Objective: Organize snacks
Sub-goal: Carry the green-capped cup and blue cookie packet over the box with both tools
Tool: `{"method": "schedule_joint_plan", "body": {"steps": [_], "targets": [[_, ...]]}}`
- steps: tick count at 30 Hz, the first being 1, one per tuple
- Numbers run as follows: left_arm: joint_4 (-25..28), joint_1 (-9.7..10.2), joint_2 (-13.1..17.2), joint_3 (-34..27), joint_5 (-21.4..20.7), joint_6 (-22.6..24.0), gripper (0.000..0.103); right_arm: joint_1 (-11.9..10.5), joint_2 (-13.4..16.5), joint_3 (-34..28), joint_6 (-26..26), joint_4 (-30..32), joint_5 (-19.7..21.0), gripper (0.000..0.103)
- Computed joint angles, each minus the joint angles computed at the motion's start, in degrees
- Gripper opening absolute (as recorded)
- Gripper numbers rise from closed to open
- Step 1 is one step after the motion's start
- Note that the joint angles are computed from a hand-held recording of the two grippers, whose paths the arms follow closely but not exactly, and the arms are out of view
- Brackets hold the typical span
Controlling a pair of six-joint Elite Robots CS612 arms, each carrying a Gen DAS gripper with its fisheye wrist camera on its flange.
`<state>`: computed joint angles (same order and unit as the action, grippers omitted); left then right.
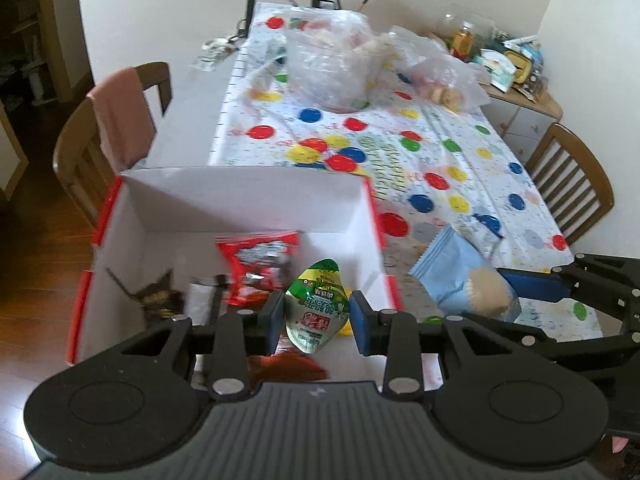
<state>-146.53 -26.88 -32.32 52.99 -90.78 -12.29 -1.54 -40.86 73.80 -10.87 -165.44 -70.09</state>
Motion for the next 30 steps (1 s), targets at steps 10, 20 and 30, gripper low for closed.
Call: {"method": "schedule_joint_plan", "body": {"steps": [10, 20, 30], "targets": [[2.6, 2.77, 1.8, -3.1, 1.9, 1.0, 0.034, 3.0, 4.9, -8.4, 3.7, 3.8, -5.2, 0.045], [15.1, 4.65, 9.1, -16.9, 1.9, 1.4, 0.034, 4.5, 11.5, -20.0, 4.8, 12.5, -10.3, 0.045], [33.5, 5.22, 20.3, -38.9, -0.3, 3.0, 0.034, 4.8, 17.5, -31.6, 6.0, 22.8, -9.9, 0.045]]}}
